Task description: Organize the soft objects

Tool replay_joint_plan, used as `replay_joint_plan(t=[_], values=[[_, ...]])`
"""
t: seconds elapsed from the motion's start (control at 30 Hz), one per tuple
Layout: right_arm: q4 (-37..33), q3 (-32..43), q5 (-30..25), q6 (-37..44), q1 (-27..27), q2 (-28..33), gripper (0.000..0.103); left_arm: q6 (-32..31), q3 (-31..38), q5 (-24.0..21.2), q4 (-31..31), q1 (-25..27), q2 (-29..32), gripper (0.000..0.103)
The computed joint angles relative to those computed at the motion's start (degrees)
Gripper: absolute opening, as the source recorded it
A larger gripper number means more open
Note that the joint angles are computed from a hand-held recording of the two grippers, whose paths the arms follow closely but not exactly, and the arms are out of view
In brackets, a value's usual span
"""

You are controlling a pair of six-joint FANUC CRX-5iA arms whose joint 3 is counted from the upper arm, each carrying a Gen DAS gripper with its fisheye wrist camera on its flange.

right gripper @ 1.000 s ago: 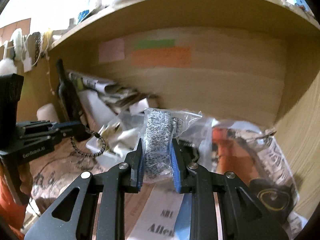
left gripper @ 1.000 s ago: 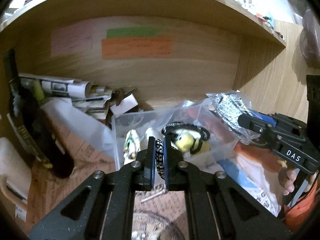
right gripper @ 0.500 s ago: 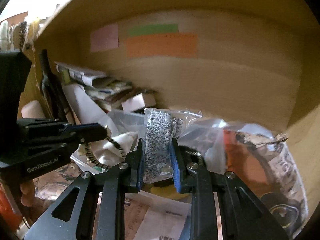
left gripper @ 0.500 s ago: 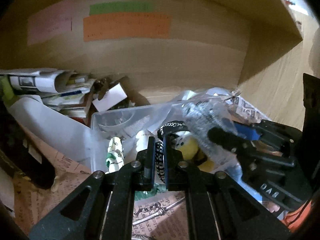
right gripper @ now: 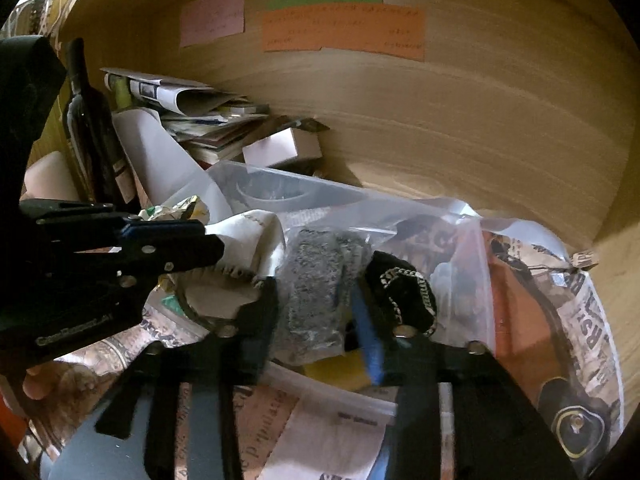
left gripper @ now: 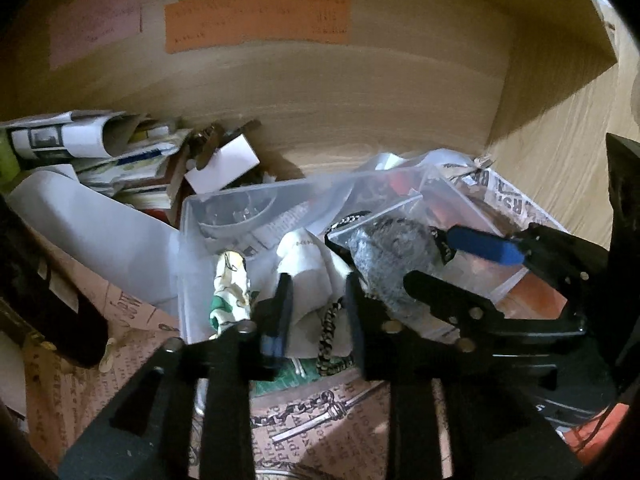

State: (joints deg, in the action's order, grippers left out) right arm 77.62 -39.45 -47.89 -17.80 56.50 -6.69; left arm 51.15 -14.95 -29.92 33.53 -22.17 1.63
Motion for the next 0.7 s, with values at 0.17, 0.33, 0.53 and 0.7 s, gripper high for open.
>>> replay_joint_plan(t=[0.17, 0.33, 0.53, 0.7], values=[[2.78, -1.0, -3.3, -2.4, 1.34, -1.4, 0.053, -3.37, -3.28, 2.01, 4.65, 0.21, -3.18, 0.041], [5.12, -2.17, -6.67, -4.73, 3.64, -3.83, 0.053, -7.39, -7.36, 5.67, 9.5, -0.13, -7.7, 0.042], [9.24, -3.54, -14.47, -7.73, 8.94, -6.89, 0.054, -17.04, -13.82, 11.04, 21.85, -1.91, -13.79, 0.048], [12.59, -4.26, -21.28, -9.81, 13.14, -7.82, 0.067, -26.72, -18.98, 18.16, 32.72, -5.94, -18.93, 0.061]])
